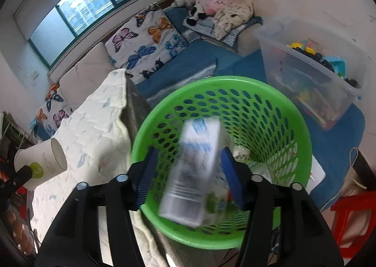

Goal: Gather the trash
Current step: 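Drop the milk carton and paper cup into the green basket with both grippers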

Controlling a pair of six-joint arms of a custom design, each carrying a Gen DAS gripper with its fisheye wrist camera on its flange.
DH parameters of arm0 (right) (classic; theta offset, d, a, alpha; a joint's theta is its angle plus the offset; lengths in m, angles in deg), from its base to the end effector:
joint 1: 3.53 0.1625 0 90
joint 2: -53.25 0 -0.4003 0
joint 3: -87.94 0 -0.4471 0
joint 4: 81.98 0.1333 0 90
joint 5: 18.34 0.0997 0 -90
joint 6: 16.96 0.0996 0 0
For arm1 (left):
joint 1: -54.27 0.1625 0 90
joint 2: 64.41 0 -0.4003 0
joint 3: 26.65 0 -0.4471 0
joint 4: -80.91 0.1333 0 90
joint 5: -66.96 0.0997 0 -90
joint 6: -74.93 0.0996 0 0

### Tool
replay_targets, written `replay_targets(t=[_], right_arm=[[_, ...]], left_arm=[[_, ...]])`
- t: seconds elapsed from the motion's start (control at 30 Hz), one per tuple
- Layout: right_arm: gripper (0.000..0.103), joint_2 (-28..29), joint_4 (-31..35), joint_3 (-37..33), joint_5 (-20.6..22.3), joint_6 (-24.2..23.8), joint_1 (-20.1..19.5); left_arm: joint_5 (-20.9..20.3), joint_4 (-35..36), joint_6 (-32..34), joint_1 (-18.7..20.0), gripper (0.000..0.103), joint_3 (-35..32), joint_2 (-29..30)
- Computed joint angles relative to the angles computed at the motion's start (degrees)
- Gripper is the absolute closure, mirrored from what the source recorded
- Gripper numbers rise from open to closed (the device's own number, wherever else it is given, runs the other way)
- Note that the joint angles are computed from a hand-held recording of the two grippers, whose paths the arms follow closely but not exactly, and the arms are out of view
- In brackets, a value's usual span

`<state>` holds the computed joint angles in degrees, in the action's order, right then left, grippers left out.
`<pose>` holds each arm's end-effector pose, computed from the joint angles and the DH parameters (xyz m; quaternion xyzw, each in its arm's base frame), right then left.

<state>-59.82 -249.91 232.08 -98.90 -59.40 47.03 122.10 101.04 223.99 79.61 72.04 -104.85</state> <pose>-0.1169 -0.3777 0.3056 0.0566 -0.9133 0.3488 0.2026 -0.3332 -0.3683 -0.0582 0.2463 0.9172 -0.2856 0.1286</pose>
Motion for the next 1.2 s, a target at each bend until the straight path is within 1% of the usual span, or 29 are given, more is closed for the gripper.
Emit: replay_targets(t=[0.17,0.37,0.47,0.6,0.77,0.83,1.03,1.1,1.2], right_arm=[[0.041,-1.5,2.0,-0.1,1.7,-1.0,-2.5],[0.04,-8.0,4.9,2.3,4.6,-5.2,-6.1],[0.038,-11.3,5.7,3.8,6.1,-7.4,-8.0],[0.037,-16.3,7.7,5.9,8.8,-10.8,-11.6],[0.036,-21.1,11.3,7.8,11.9,-13.7,-15.8],[0.035,-22.4,11.8,8.5,12.6,-15.0,-17.1],[0.033,-24.0,10.3,10.4,13.3,-18.1,-19.0],[0.033,-24.4,10.6,10.8,13.7,-18.7,-19.7],[0.033,-24.9,11.3,11.0,14.4,-19.2,-20.6]], left_arm=[[1.9,1.0,1.5,0.6,0.1,-3.8,3.4],[4.7,2.4,2.9,1.5,0.1,-8.8,7.8],[5.9,3.4,3.4,1.5,0.1,-11.5,10.3],[7.4,5.5,3.5,1.9,0.1,-15.6,14.1],[9.9,9.1,2.4,2.8,0.1,-21.1,19.2],[10.5,10.3,2.3,2.9,0.1,-23.1,21.1],[11.5,12.2,2.5,3.2,0.099,-26.4,24.3],[12.1,12.9,2.1,3.5,0.098,-27.2,24.9],[12.9,13.2,1.5,3.8,0.086,-27.6,25.2]])
